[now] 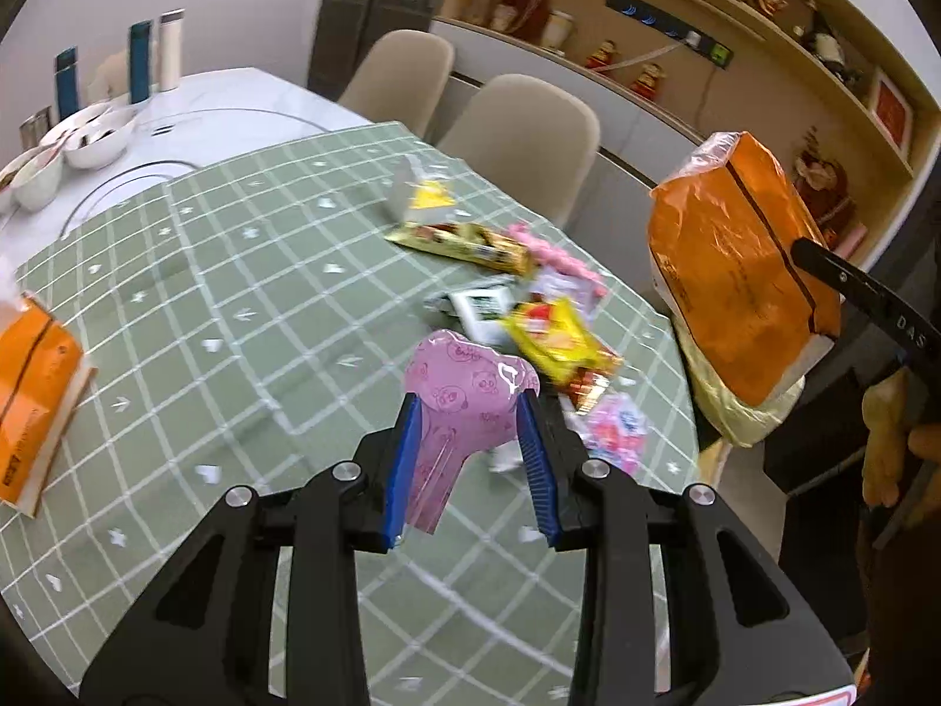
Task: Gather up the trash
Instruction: 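Carry the spoon and orange bag to the bin and release both inside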
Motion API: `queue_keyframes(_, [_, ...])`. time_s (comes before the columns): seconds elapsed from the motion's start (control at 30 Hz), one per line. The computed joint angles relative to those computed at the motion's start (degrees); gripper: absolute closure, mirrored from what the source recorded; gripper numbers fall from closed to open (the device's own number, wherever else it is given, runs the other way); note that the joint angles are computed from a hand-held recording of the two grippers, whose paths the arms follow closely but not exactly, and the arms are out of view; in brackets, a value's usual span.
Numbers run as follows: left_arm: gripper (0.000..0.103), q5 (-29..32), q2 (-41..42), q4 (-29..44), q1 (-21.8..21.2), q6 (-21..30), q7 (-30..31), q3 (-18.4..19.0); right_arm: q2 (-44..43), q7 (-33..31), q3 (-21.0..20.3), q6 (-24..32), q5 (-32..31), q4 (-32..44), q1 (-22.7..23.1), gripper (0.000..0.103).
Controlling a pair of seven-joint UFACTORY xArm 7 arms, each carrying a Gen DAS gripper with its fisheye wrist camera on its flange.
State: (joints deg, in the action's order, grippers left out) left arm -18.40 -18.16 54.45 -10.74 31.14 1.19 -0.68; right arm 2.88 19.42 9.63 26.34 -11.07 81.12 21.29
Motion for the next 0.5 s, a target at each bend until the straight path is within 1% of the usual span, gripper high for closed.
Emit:
queue_keyframes(0.03, [0.071,0.4,0.5,0.5,-0.2,-0.1,-0.6,-0.7,-1.2,-0.4,-0.2,-0.6,1.3,-1.7,-0.4,0.095])
queue_keyframes(0.07, [0.071,1.2,0.9,0.9,-0.2,-0.5,-1.5,-1.5,-2.6,-1.9,-0.4,-1.3,4.2,-3.9,-1.0,0.095])
queue_keyframes(0.13, [0.071,4.9,2.1,1.8,0.7,-1.1,-6.6,-4.1,-4.3,-5.4,-0.7,-1.9,9.4,-6.9,-1.7,0.095])
queue_keyframes(0.17, [0.071,5.5,2.4,1.9,0.6,-1.3,-8.2,-4.5,-4.8,-7.5,-0.9,-2.1,11.9,-8.1,-2.0,0.094])
queue_keyframes(0.23, [0.071,7.1,3.0,2.5,0.6,-0.9,-13.2,-5.6,-5.3,-11.4,-1.2,-3.0,15.8,-10.4,-2.4,0.094])
queue_keyframes(0.27, [0.071,7.6,2.9,2.6,0.4,-0.5,-14.8,-5.7,-4.9,-14.6,-1.5,-3.7,19.2,-11.4,-2.5,0.095])
queue_keyframes(0.43, [0.071,12.7,1.1,1.7,0.4,2.0,-20.8,-7.0,-1.0,-21.8,-1.2,-6.3,28.2,-13.7,-3.5,0.094])
queue_keyframes(0.47, [0.071,13.4,0.6,1.3,0.3,2.3,-21.5,-7.0,-0.4,-24.2,-1.5,-6.7,31.2,-14.1,-3.1,0.094])
queue_keyframes(0.5, [0.071,14.2,0.3,1.0,0.5,2.7,-22.6,-7.1,0.7,-28.2,0.5,-7.0,36.7,-14.6,-5.2,0.093])
